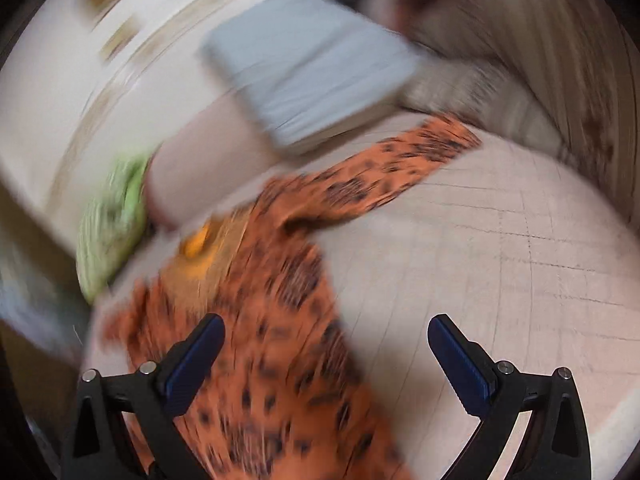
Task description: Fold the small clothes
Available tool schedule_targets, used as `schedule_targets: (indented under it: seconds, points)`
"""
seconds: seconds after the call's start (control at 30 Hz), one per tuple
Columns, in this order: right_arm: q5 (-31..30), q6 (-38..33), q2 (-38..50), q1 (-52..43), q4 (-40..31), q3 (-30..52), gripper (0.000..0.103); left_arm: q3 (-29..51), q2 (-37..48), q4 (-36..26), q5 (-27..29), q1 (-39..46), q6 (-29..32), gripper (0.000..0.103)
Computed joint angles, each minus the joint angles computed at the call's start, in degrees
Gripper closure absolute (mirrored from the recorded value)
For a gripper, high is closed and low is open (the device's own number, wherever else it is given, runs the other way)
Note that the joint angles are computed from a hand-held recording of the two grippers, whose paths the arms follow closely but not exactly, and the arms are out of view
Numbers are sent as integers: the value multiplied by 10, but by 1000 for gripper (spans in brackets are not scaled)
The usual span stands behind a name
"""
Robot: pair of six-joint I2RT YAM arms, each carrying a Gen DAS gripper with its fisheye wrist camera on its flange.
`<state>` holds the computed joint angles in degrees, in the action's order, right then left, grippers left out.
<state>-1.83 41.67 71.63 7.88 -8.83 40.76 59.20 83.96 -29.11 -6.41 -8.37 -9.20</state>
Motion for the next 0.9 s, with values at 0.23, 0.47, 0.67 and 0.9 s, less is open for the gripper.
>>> schedule_targets:
  seconds: [0.23, 0.47, 0.67, 0.9]
  points:
    - [-166, -3, 329, -243, 71, 222, 33, 48, 111, 87, 11, -4, 3, 0]
    - [-161, -1, 537, -275, -32, 479, 34, 59, 153, 102, 16, -6, -9, 0]
    - [-98, -13, 622, -263, -128, 636, 60, 72, 173, 91, 32, 2, -27, 0]
    - [9, -98, 609, -214, -187, 706, 95, 61, 152, 94, 47, 8, -29, 0]
